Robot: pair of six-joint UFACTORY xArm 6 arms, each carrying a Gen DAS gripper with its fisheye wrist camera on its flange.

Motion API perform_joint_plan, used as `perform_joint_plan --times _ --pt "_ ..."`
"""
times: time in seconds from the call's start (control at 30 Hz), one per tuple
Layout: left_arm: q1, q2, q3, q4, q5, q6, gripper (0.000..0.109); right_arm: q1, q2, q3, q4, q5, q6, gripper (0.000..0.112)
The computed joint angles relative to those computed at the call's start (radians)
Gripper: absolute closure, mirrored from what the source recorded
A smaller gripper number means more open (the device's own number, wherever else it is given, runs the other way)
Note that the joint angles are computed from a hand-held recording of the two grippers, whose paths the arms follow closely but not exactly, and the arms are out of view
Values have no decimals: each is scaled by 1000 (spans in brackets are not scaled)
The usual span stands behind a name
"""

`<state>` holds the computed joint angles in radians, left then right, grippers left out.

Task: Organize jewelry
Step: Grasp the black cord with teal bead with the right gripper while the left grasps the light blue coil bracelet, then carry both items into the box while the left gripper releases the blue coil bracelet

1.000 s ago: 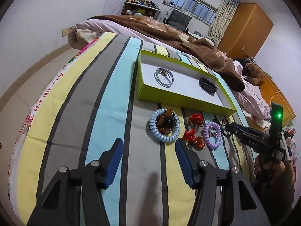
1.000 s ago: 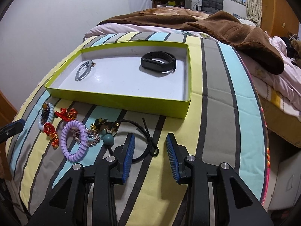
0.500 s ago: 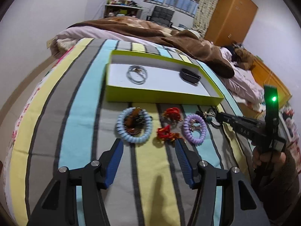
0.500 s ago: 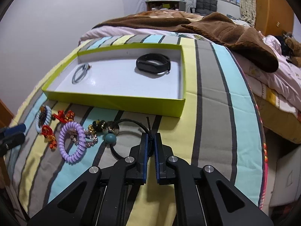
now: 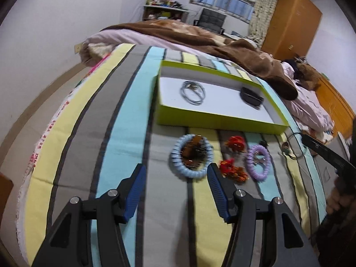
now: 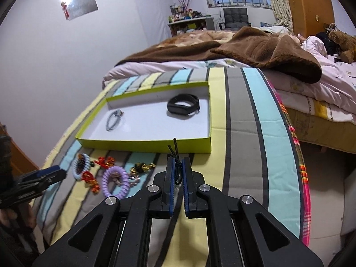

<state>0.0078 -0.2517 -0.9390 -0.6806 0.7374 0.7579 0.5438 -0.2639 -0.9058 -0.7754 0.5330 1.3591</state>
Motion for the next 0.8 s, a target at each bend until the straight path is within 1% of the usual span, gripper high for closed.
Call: perform_joint_plan --times 0.07,0.13,0.17,0.3,0.47,0.57,0.63,0.73,0.8 --pt "8 32 -25 -7 28 -8 54 5 -5 -3 -13 -1 10 106" --pt "-1 56 -33 31 12 -49 62 6 -7 -5 -21 -4 16 106" --pt "-5 61 -33 38 2 -59 63 7 -5 -7 -22 -5 16 106" --pt "-16 61 -30 43 -12 -49 73 12 -8 -2 -23 -3 16 106" --pt "-34 71 -42 99 -23 -60 74 7 -9 4 -19 -12 13 106" --pt "-58 65 -29 162 -65 -62 76 7 -10 7 -21 -17 17 106" --pt "-63 66 -33 166 -59 -50 87 7 -10 9 -22 -21 20 106" --pt "-67 63 -31 159 -56 -32 92 5 -14 15 -21 -26 21 106" --pt "-66 68 -37 152 -46 -26 94 4 -16 17 -21 -27 24 106"
